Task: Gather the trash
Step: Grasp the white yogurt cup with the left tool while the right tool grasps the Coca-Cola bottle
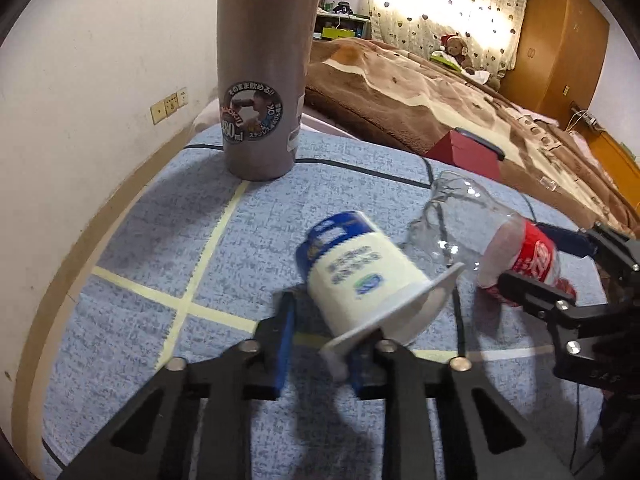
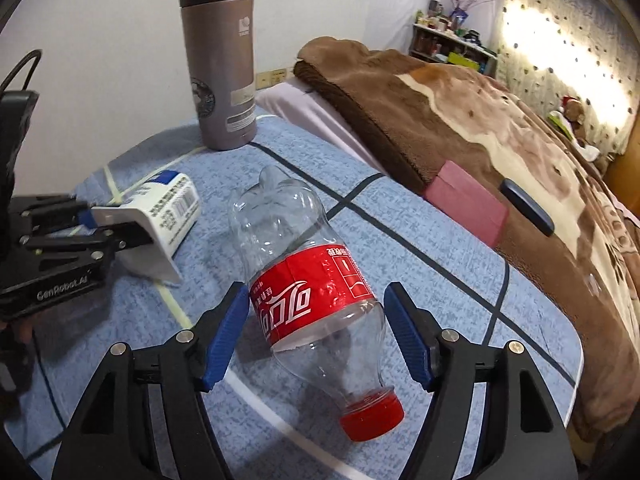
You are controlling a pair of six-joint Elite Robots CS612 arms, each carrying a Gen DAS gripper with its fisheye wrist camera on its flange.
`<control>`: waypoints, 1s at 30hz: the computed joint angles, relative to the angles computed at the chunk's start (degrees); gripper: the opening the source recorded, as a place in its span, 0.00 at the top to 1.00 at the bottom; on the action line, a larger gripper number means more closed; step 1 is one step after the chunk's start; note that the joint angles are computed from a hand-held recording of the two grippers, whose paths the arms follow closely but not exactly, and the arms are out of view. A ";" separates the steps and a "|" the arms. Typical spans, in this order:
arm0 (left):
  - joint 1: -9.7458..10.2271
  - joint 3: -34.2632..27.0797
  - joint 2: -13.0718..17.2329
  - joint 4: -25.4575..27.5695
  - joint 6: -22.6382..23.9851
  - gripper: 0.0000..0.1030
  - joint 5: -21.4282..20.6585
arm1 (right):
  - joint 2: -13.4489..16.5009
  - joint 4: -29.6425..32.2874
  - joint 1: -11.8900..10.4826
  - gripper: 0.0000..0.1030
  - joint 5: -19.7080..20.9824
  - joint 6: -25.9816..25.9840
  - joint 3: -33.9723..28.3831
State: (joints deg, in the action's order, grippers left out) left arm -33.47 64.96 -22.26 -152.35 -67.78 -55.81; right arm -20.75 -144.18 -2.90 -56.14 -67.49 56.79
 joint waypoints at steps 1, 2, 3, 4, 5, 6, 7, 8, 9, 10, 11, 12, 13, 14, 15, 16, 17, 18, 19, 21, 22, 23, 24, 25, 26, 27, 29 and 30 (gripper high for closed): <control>-0.07 0.00 -0.01 -0.09 0.28 0.81 0.27 | -0.06 -0.41 -0.02 0.31 -0.10 0.54 0.17; -0.15 0.12 -0.05 -0.36 0.28 0.86 0.59 | -0.15 -1.28 -0.03 0.31 -0.13 1.01 0.55; -0.22 0.24 -0.11 -0.56 0.35 0.87 0.94 | -0.18 -2.29 -0.09 0.31 -0.02 1.50 0.90; -0.32 0.16 -0.13 -0.34 0.61 0.88 1.28 | -0.22 -2.92 -0.14 0.32 0.06 1.70 1.16; -0.41 0.15 -0.15 -0.27 0.72 0.88 1.56 | -0.34 -4.00 -0.20 0.32 0.01 2.03 1.66; -0.48 0.26 -0.19 -0.58 0.94 0.89 1.66 | -0.46 -4.66 -0.31 0.32 0.08 2.39 2.05; -0.58 0.45 -0.25 -1.02 1.32 0.89 1.65 | -0.60 -4.32 -0.39 0.32 0.25 2.53 2.23; -0.74 0.92 -0.45 -1.37 1.36 0.89 1.80 | -0.76 -3.30 -0.55 0.32 0.65 2.46 2.27; -0.79 0.98 -0.48 -1.55 1.58 0.89 1.77 | -0.87 -2.80 -0.65 0.32 1.02 2.54 2.39; -0.84 0.99 -0.48 -1.69 1.74 0.89 1.72 | -0.97 -3.21 -0.72 0.33 1.08 2.96 2.66; -0.92 1.01 -0.50 -1.65 1.61 0.89 1.87 | -1.07 -4.04 -0.82 0.33 1.25 3.56 3.05; -1.01 1.03 -0.51 -1.79 1.71 0.90 1.98 | -1.21 -4.30 -1.09 0.33 2.04 4.23 3.34; -1.12 1.12 -0.54 -2.08 1.84 0.90 2.17 | -1.23 -4.20 -1.17 0.33 2.45 4.89 3.33; -1.24 1.21 -0.60 -2.26 1.96 0.90 2.34 | -1.33 -3.94 -1.39 0.33 3.04 5.95 3.36; -1.34 1.14 -0.60 -2.27 2.08 0.90 2.51 | -1.39 -3.73 -1.54 0.33 3.50 6.61 3.37; -1.48 1.27 -0.68 -2.50 2.24 0.90 2.77 | -1.48 -3.83 -1.73 0.34 4.11 7.30 3.50; -1.56 1.36 -0.72 -2.73 2.37 0.90 3.00 | -1.57 -4.68 -1.82 0.34 4.26 7.97 3.83; -1.69 1.43 -0.78 -2.94 2.67 0.90 3.12 | -1.70 -5.26 -2.00 0.34 4.67 8.50 4.14; -1.79 1.35 -0.72 -2.94 2.85 0.90 3.17 | -1.77 -4.97 -2.15 0.34 5.11 8.57 4.23; -2.00 1.48 -0.77 -3.60 3.14 0.90 3.00 | -1.91 -5.45 -2.41 0.35 5.57 9.53 4.68; -2.11 1.50 -0.80 -3.86 3.44 0.90 2.97 | -1.91 -5.47 -2.47 0.35 5.86 9.83 4.75; -2.28 1.48 -0.83 -3.88 3.49 0.90 3.36 | -1.95 -4.89 -2.58 0.35 6.12 9.87 4.72; -2.42 1.50 -0.87 -4.02 3.68 0.90 3.66 | -2.00 -4.69 -2.71 0.35 6.29 10.28 4.81; -2.58 1.33 -0.83 -4.04 3.99 0.90 3.96 | -1.99 -5.01 -2.78 0.35 6.40 10.79 4.88; -2.69 1.30 -0.85 -4.18 4.02 0.90 4.28 | -2.03 -5.13 -2.86 0.35 6.52 11.01 4.96; -2.82 1.27 -0.83 -4.55 4.13 0.90 4.43 | -2.08 -4.89 -2.98 0.35 6.82 11.16 5.01; -3.09 1.27 -0.87 -5.06 4.46 0.90 4.70 | -2.29 -4.59 -3.36 0.35 7.63 12.09 5.30; -3.22 1.28 -0.87 -5.36 4.62 0.90 4.82 | -2.42 -5.14 -3.52 0.35 7.93 12.69 5.64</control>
State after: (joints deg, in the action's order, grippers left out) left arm -36.69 66.24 -23.13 -157.71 -63.16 -50.99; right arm -23.16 -149.32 -6.42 -48.21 -54.80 62.43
